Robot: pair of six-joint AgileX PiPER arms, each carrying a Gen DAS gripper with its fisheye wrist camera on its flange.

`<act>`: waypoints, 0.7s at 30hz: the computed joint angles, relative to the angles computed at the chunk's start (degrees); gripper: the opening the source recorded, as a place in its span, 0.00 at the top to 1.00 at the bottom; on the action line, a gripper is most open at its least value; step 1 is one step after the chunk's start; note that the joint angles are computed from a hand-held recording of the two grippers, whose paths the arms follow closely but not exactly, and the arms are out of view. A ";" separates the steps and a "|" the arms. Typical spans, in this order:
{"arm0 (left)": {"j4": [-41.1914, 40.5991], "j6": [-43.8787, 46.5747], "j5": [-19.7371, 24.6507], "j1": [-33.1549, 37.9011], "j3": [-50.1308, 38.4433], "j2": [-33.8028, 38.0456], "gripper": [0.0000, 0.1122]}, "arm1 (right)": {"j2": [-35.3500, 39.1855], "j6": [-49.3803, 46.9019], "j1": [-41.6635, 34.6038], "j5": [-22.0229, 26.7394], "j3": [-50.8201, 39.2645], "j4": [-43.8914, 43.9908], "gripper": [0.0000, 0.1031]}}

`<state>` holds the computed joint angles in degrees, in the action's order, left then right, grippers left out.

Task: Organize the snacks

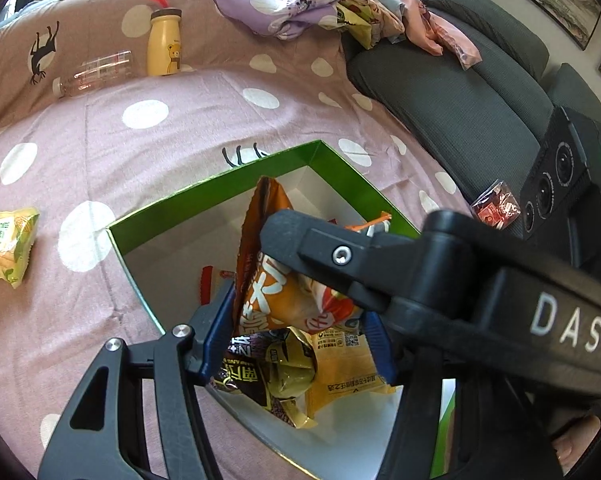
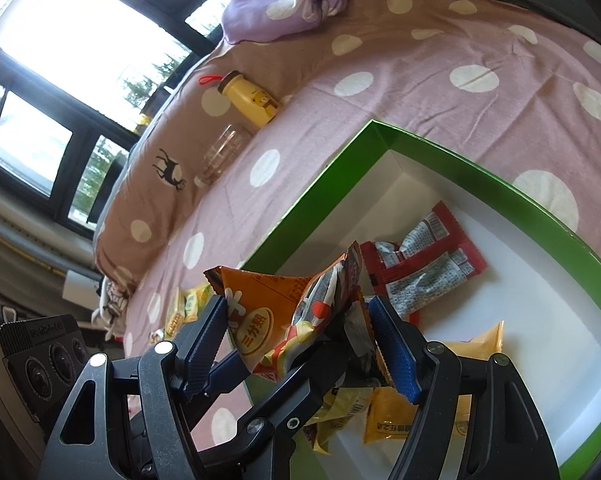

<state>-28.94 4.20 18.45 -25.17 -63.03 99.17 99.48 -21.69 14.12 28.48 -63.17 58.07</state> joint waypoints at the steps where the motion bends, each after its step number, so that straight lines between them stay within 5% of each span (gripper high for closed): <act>1: 0.04 -0.07 0.07 0.04 -0.17 0.31 0.48 | 0.14 0.48 -0.03 0.02 -0.06 -0.50 0.27; 11: 0.51 -1.75 0.76 0.03 -0.73 1.25 0.46 | 1.16 6.85 -0.19 0.23 -1.26 -5.70 0.27; 21: 2.62 -5.44 -0.25 3.30 5.48 -6.31 0.37 | -0.66 24.41 1.76 -1.98 -1.83 -21.85 0.27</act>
<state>-26.33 -1.25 18.20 -21.87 -57.56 92.86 98.81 2.72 15.88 26.50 -65.00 36.22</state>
